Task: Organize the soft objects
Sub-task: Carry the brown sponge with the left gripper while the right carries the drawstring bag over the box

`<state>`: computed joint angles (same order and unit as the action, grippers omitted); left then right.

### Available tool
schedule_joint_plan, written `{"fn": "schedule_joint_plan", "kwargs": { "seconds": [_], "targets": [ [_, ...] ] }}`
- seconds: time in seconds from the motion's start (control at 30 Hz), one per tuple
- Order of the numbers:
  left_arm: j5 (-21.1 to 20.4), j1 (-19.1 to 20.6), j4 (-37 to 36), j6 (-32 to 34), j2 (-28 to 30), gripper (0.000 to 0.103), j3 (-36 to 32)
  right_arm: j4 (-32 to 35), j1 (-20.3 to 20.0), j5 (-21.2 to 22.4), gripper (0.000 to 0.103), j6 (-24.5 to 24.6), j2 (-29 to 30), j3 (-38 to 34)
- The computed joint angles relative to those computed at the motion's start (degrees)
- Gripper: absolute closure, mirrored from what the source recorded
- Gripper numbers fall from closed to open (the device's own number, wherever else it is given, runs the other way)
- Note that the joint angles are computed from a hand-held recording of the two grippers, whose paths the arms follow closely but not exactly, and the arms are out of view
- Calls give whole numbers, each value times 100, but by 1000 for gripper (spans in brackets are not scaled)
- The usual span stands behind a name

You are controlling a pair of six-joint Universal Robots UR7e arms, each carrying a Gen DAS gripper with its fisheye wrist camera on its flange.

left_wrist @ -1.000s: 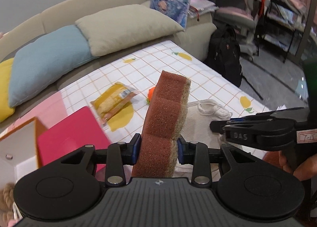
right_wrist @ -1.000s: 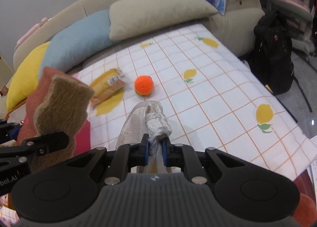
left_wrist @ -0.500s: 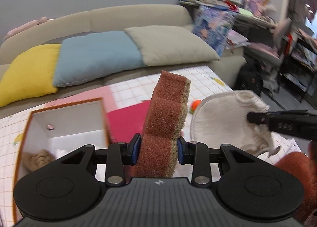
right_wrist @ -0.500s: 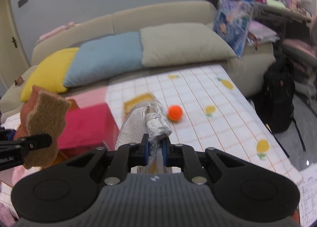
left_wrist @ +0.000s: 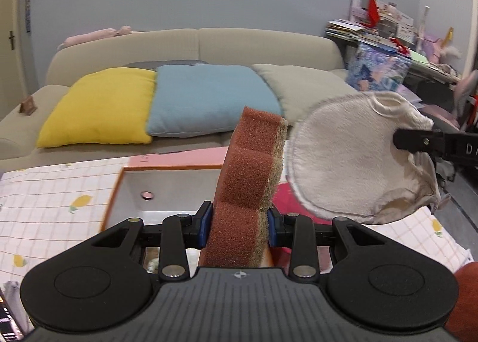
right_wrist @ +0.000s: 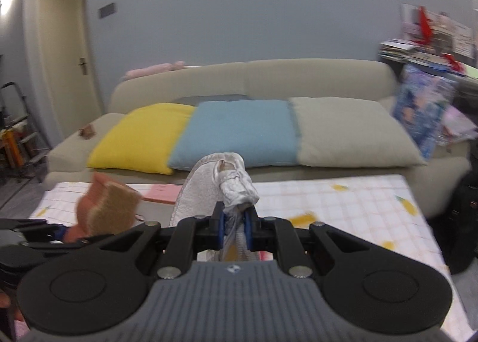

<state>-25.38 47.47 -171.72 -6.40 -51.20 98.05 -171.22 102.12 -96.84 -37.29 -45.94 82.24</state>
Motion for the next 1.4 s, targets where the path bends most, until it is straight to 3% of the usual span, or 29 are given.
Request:
{"fn": "schedule_joint_plan", "kwargs": {
  "seconds": [0.23,0.37,0.57,0.73,0.93,1.4],
  "targets": [
    [126,246,6,249,-255,63,-47,636,223,283,92,-149,610,-701],
    [-204,493,458,-18,-487,63,-112,940,327,211,92,-212,1037,-1150],
    [-251,833,1363,-575,-437,63,-412,1489,380,-215,92,-368,1722,-1884],
    [-466,1078,1912,-608,-257,63,-722,1850,412,-697,92,-720,2286,-2485],
    [-804,1281,2085,-675,-74,63,-982,2096,449,-1123,91,-1200,2754,-3056],
    [-928,1597,3033,-1068,134,63,-1453,2065,461,-1690,85,-2301,3482,-3804]
  ]
}}
